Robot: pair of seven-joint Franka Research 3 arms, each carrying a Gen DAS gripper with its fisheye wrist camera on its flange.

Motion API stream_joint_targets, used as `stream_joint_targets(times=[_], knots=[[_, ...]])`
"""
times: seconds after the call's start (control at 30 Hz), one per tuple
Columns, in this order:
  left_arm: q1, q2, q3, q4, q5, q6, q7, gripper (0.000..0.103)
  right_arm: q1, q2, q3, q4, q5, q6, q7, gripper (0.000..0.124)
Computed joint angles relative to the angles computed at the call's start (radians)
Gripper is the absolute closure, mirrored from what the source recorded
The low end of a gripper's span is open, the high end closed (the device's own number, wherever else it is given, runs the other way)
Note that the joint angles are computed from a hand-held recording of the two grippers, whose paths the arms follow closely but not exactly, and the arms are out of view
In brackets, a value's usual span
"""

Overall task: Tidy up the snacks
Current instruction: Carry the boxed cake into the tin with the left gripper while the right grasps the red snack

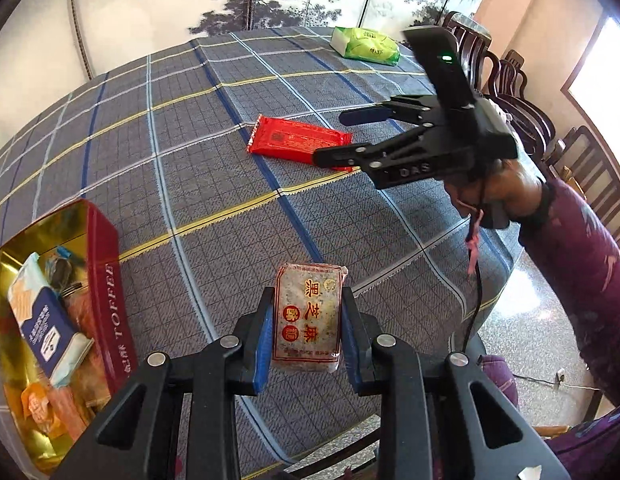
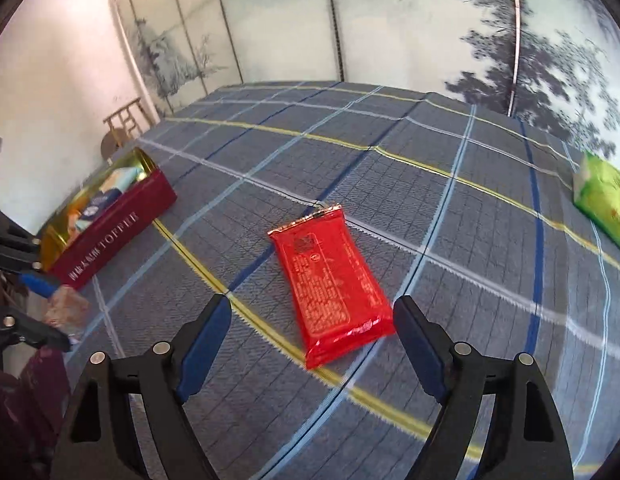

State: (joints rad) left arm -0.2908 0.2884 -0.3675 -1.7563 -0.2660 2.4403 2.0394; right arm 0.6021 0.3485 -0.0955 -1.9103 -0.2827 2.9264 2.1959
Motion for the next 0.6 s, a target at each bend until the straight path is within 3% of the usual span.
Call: stream_joint_targets(times=[0.1,0.23,0.27,0.33,0.5,0.6], knots=[[0.007,-0.049,0.003,-0.059,-0.012,0.044,0.001,0.077,-0.11,0.072,0.116,0.106,0.125,-0.078,-0.208,0.041],[0.026,-0.099,0.012,-0.106,-0.075,0.057,0.013,0.077,-0.09,0.141,0.093,0.215,0.147,-0.185,-0.285,0.045],[0.028,-0.104,0.018,-0.112,-0.084,0.063,0.011,0.077,-0.064,0.148,0.067,0.237,0.126,-0.222,-0.268,0.049],[0.035,-0.124,0.024,-0.13,-0.112,0.079,0.022,0.077,-0.042,0.146,0.043,0.254,0.109,-0.265,-0.221,0.077],[0.045,-0.175,0.044,-0.198,-0.188,0.179,0.042,0.076,0.008,0.103,0.012,0.201,0.046,-0.273,-0.043,0.079],[0.051,-0.203,0.068,-0.237,-0.195,0.227,0.015,0.076,0.037,0.043,0.006,0.093,0.01,-0.141,0.094,0.08]])
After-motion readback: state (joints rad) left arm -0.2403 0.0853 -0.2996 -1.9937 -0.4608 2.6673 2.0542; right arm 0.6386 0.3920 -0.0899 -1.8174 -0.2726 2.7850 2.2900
